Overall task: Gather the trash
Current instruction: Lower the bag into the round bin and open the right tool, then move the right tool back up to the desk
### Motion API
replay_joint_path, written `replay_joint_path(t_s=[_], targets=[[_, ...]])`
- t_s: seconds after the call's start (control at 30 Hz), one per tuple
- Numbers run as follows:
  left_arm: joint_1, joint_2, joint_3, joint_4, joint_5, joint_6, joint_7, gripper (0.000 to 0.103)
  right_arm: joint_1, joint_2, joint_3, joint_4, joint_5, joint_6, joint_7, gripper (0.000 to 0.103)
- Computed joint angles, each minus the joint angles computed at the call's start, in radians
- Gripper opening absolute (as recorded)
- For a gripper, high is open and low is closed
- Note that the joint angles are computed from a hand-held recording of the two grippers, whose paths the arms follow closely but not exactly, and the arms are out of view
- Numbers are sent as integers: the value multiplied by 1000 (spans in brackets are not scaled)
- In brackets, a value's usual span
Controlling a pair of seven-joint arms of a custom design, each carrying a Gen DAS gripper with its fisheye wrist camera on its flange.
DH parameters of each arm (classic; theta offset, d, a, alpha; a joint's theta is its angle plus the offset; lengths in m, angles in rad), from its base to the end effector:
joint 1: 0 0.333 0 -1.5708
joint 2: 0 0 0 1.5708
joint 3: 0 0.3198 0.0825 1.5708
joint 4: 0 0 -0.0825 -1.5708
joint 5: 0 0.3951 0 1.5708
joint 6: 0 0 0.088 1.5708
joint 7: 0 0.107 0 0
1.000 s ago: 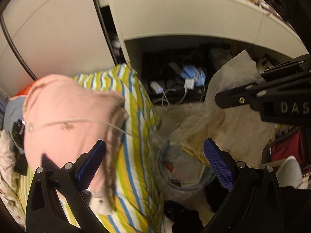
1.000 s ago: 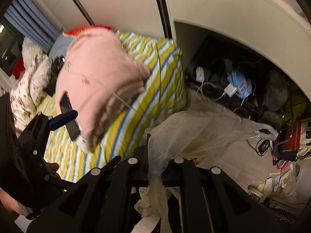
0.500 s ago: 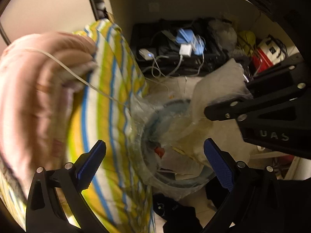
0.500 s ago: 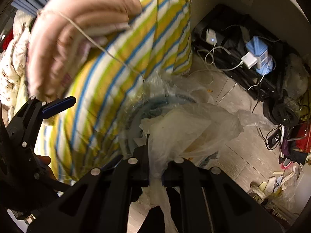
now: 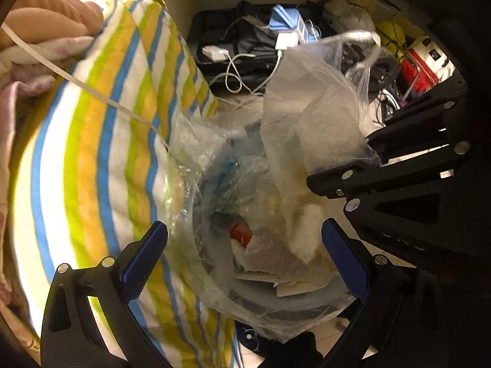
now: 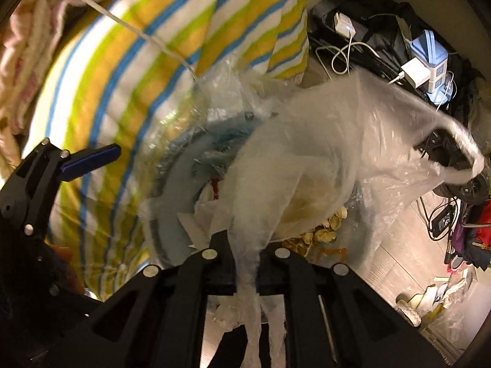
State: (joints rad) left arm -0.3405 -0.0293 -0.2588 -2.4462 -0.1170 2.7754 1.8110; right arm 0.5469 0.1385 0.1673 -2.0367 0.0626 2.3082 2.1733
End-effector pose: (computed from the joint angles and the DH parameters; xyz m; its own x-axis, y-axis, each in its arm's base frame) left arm 0.4294 -0.2871 0.3440 -0.6715 -0.7408 -0.0146 -0.6897 0.6321 -0.3532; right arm 0.4534 0.3917 0.3885 0.0735 -0.9879 -0.1364 -0.9957 -0.0648 -0.0669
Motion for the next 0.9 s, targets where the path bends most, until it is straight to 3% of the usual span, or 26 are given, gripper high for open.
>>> replay_joint_path(t_s=[0.17,0.23,0.3,0.43,0.6,0.9], targets=[[-7,-30,4,3,-22,-42,26,98,-1,-4,-2,19,-8,-59,10,9],[-12,-46,8,9,-37,-63,40,98,-1,-8,-2,33,-12,-86,14,14],[-19,-69,14,14,-52,-89,55,98,-1,-22,-2,36,-24,-97,25,49],[-34,-116,26,24,-66,-141,65,98,-8,-73,2,26,-23,-87,44,64],[-41,-175,42,53,-64,-221,43,98,-14,-122,10,46,-89,-114,109,95],[-41,-250,67,188,-44,-363,41,98,-37,-195,34,169,-268,-212,216,96]])
